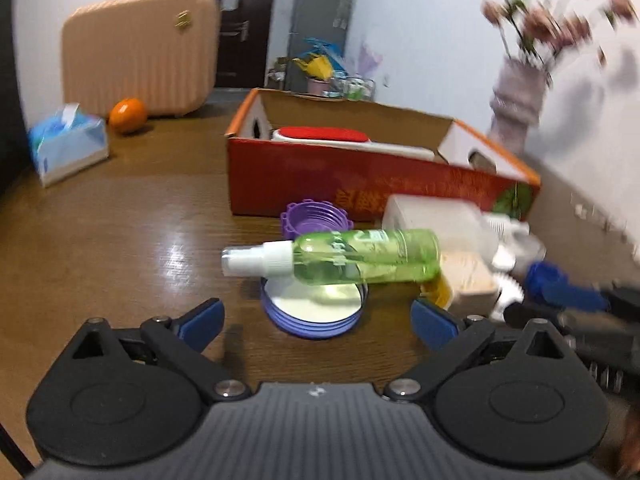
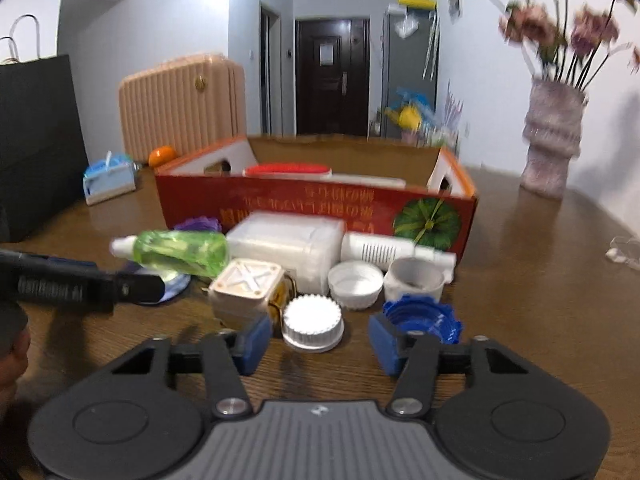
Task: Organize rigid objects
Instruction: 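Grasp the blue-rimmed white jar with the left tool while the right grasps the white ridged cap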
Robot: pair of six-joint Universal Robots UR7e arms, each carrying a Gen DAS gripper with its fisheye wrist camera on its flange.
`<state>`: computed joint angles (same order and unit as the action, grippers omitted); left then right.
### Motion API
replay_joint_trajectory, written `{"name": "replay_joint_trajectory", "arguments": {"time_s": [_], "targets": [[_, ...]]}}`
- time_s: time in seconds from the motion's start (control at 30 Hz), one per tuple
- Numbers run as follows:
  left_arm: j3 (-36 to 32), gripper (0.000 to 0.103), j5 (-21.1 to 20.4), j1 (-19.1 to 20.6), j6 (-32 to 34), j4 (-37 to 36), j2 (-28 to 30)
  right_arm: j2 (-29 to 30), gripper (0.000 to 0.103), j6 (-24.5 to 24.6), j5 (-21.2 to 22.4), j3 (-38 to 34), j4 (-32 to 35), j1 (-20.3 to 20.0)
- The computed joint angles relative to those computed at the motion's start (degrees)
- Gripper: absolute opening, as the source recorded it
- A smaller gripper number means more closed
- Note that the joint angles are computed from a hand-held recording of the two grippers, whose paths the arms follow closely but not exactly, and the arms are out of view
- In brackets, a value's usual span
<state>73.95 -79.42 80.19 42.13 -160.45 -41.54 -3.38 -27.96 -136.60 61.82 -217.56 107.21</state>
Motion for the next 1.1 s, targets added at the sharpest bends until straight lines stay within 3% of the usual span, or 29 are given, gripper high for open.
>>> {"name": "replay_joint_trajectory", "arguments": {"time_s": [0.07,0.2,0.3,0.37,0.47,0.63,0.77,0.9,1.03,1.1], "targets": [[-0.75,0.099,1.08,-0.33,1.57,-0.19,0.85,-0.95,0.045,2.37,0.84,0.49,2.98,-0.63],[-3.77,0.086,2.39,-0.47,1.15,2.55,2.77,0.13,0.045,-1.8,-0.49,-2.84,5.8,-0.77],[-2.32,0.067,3.57,-0.76,2.16,-1.61,2.9,0.07,0.044,-1.66,0.56,-3.36,7.02,-1.29],[-1.43,0.067,3.85,-0.82,1.75,-1.97,2.31,-0.22,0.035,-0.9,1.08,-3.07,7.69,-1.46],[1.84,0.066,4.52,-0.97,2.07,-2.74,0.16,-0.08,0.035,-0.63,0.43,-2.89,7.48,-1.22],[7.18,0.066,2.58,-0.72,1.13,2.33,-5.63,-1.11,0.035,0.19,-0.36,1.45,4.56,0.24],[12.45,0.066,1.82,-0.63,2.75,0.0,-9.04,-2.07,0.035,1.68,-0.71,6.58,1.36,1.78],[13.15,0.066,-1.21,-0.19,-0.52,8.39,-12.51,-2.53,0.035,3.95,-1.19,10.8,-1.31,3.27],[18.46,0.066,-1.28,-0.82,3.42,0.3,-14.71,-2.57,0.036,3.74,-1.12,12.9,-4.2,4.76],[19.27,0.066,-1.93,-0.72,3.13,1.12,-15.6,-2.44,0.035,3.48,-1.48,13.33,-5.25,5.37]]}}
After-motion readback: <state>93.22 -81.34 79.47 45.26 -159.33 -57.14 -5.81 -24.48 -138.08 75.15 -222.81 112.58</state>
